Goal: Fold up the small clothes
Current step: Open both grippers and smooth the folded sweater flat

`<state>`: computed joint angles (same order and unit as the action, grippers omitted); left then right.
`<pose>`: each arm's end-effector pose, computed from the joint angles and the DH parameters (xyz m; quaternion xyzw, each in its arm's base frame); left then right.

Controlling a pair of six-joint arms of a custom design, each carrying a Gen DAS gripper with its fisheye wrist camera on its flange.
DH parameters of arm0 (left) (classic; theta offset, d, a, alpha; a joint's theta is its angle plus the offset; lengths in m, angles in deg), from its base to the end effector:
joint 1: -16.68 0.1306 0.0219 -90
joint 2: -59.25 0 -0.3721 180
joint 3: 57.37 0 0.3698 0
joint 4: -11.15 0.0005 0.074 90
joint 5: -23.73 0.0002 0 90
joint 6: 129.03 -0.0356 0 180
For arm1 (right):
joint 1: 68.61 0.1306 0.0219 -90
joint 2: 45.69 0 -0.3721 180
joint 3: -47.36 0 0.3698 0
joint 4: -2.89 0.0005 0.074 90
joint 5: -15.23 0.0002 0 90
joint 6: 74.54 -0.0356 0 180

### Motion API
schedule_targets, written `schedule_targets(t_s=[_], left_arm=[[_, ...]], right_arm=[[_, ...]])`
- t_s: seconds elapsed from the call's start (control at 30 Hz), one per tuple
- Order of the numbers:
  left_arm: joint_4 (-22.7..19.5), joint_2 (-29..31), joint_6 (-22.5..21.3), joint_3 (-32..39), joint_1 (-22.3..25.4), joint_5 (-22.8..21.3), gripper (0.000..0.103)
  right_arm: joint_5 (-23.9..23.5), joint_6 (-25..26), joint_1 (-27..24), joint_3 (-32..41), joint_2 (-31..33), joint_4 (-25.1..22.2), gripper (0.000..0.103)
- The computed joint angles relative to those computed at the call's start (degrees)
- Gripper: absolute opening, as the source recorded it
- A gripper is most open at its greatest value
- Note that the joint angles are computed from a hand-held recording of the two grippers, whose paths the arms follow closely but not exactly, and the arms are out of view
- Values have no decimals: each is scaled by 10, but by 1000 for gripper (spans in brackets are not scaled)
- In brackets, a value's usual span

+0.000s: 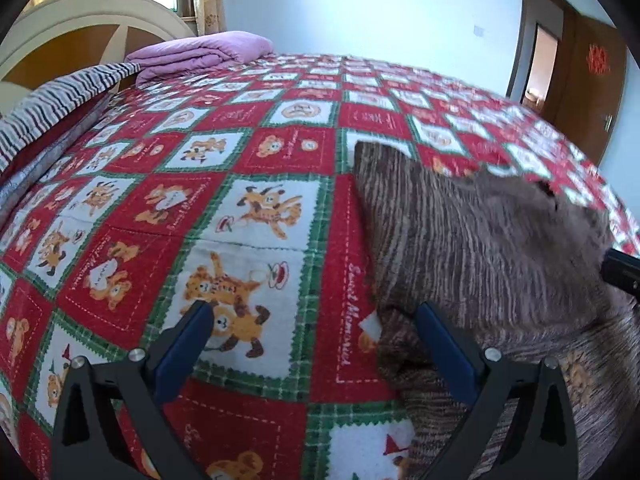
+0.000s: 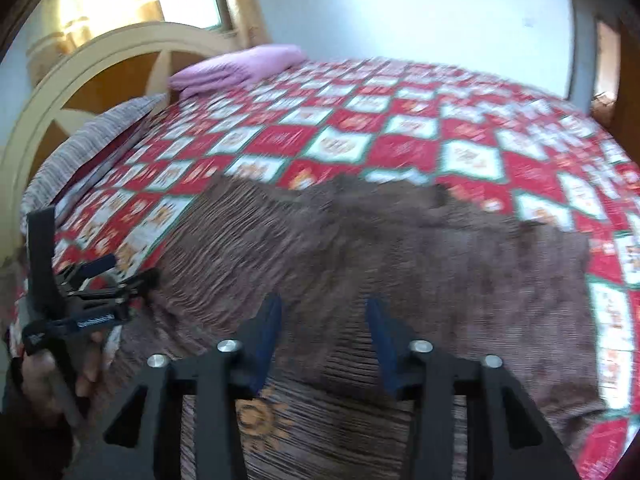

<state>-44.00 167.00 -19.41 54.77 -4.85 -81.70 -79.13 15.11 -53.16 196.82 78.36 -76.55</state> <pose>0.5358 -0.2017 0.4293 -0.0295 0.9340 0.0014 0.3560 0.6051 0.1695 0.5088 -0.1365 0.9407 0.0782 0.3006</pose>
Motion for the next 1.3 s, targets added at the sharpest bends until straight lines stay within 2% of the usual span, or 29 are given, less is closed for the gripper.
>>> schedule_targets(t_s=[0.03, 0.07, 0.13, 0.23, 0.3, 0.37, 0.47, 0.57, 0.63, 0.7, 0.73, 0.8, 0.83, 0.87, 1.0, 1.3], left_arm=[[-5, 2, -6, 3, -3, -10, 103], [-9, 4, -13, 6, -9, -24, 103], [-21, 10, -24, 14, -16, -46, 103], [-29, 15, -29, 20, -17, -54, 103], [-18, 7, -28, 11, -14, -42, 103], [9, -14, -14, -16, -5, -19, 103], [7, -20, 3, -23, -1, -3, 103], [-6, -9, -7, -9, -10, -22, 103], [-15, -2, -14, -1, -15, -35, 103], [-16, -2, -17, 0, -17, -42, 103], [-17, -1, -17, 1, -18, -46, 103], [-20, -1, -20, 2, -20, -55, 103], [-19, -1, -21, 1, -22, -60, 103], [-18, -2, -22, 1, -23, -64, 103], [-17, -3, -27, -1, -28, -80, 103], [-21, -2, -27, 2, -29, -83, 103]], right_arm=[[34, 8, 4, 10, 12, -21, 46], [59, 11, 3, -5, 12, -21, 43], [36, 21, -10, -66, -19, 22, 43], [16, 16, -20, -73, -29, 22, 41], [7, 13, -21, -86, -43, 29, 43], [-9, -1, -30, -130, -78, 63, 43], [41, -13, -37, -169, -105, 96, 43], [72, -25, -62, -184, -106, 85, 43], [57, -24, -75, -204, -114, 102, 45], [30, -29, -85, -195, -108, 94, 47], [24, -30, -86, -185, -103, 86, 50], [3, -7, -84, -182, -98, 86, 68], [-5, 5, -82, -182, -97, 83, 83], [-2, 19, -78, -182, -96, 79, 89], [53, 49, -58, -188, -102, 69, 89], [31, 43, -68, -253, -150, 102, 89]])
